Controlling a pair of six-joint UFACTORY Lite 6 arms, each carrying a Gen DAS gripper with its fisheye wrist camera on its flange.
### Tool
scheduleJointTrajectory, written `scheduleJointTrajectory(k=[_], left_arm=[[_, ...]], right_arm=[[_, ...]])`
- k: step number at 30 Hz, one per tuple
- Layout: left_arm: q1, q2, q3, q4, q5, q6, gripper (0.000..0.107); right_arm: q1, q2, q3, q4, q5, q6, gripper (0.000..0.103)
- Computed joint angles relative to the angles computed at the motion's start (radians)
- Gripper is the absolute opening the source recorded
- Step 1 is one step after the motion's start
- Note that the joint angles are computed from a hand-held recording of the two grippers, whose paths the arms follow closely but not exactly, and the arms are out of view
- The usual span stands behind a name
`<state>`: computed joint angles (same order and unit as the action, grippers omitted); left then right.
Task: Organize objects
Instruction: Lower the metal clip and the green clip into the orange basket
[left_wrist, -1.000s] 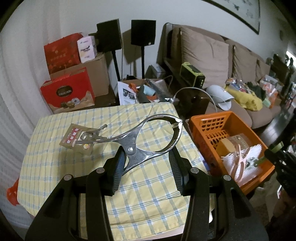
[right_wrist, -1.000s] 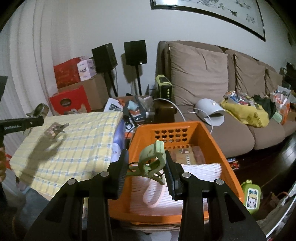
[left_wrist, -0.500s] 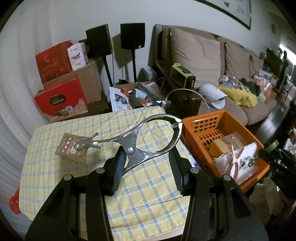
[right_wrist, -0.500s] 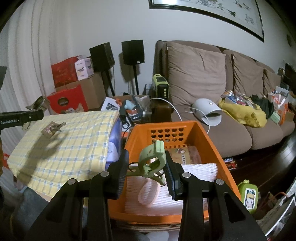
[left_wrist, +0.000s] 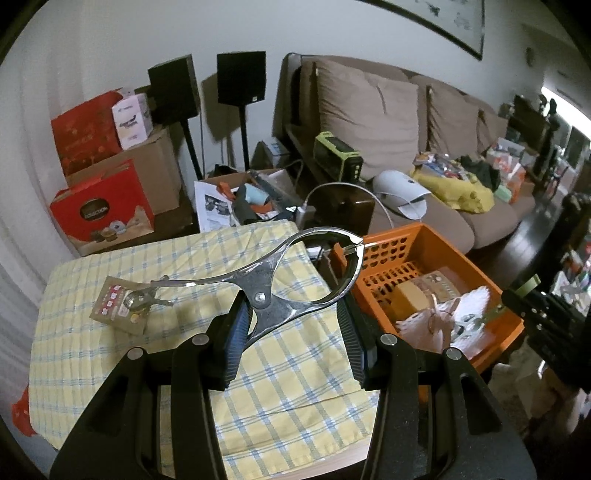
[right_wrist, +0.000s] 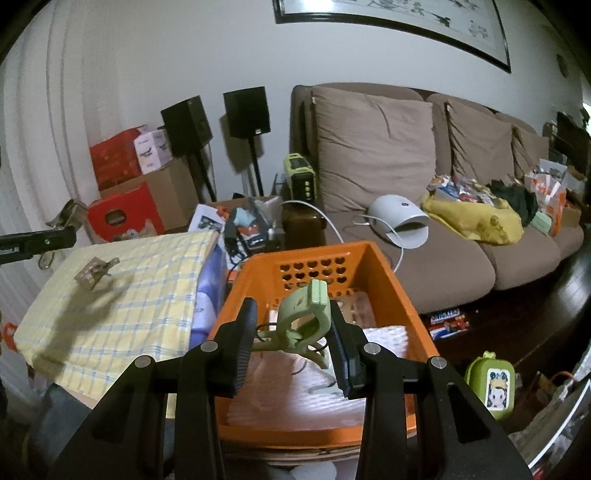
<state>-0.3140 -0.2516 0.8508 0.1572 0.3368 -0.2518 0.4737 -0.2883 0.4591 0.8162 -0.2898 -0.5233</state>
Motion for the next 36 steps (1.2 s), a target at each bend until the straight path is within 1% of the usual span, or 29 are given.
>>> scheduleJointTrajectory(k=[2, 5, 10, 16, 19, 20, 22, 25, 28, 32, 35, 36], left_arm=[[-0.018, 0.002, 0.003, 0.000, 0.003, -0.005, 0.044], [-0.059, 0.004, 0.008, 0.068, 0.009, -0.083, 0.044], [-0.110, 0.008, 0.019, 0.122, 0.015, -0.151, 0.044], [-0.164, 0.038, 0.038, 0.113, 0.008, -0.165, 0.044], [-0.224, 0.063, 0.052, 0.294, 0.026, -0.351, 0.044], [-0.237, 0.068, 0.053, 0.312, 0.029, -0.377, 0.044], [-0.239, 0.079, 0.064, 0.274, 0.025, -0.354, 0.044], [-0.250, 0.094, 0.085, 0.277, 0.029, -0.371, 0.044], [-0.264, 0.104, 0.098, 0.271, 0.026, -0.375, 0.044], [-0.290, 0.129, 0.118, 0.269, 0.021, -0.385, 0.044], [-0.300, 0.149, 0.136, 0.194, 0.011, -0.330, 0.044], [-0.310, 0.153, 0.140, 0.205, 0.009, -0.344, 0.044]], right_arm=[[-0.015, -0.011, -0.007, -0.015, 0.003, 0.012, 0.037], [-0.034, -0.025, -0.015, -0.042, 0.011, 0.033, 0.037], [-0.066, -0.042, -0.024, -0.079, 0.023, 0.060, 0.037], [-0.109, -0.050, -0.038, -0.176, 0.040, 0.148, 0.037], [-0.133, -0.064, -0.045, -0.228, 0.052, 0.189, 0.037], [-0.140, -0.071, -0.049, -0.241, 0.056, 0.202, 0.037], [-0.163, -0.090, -0.056, -0.322, 0.071, 0.280, 0.037], [-0.185, -0.111, -0.062, -0.338, 0.081, 0.286, 0.037], [-0.235, -0.134, -0.077, -0.485, 0.098, 0.420, 0.037], [-0.302, -0.146, -0.088, -0.755, 0.110, 0.679, 0.037], [-0.321, -0.141, -0.086, -0.816, 0.108, 0.734, 0.037], [-0.320, -0.137, -0.086, -0.824, 0.107, 0.744, 0.037]])
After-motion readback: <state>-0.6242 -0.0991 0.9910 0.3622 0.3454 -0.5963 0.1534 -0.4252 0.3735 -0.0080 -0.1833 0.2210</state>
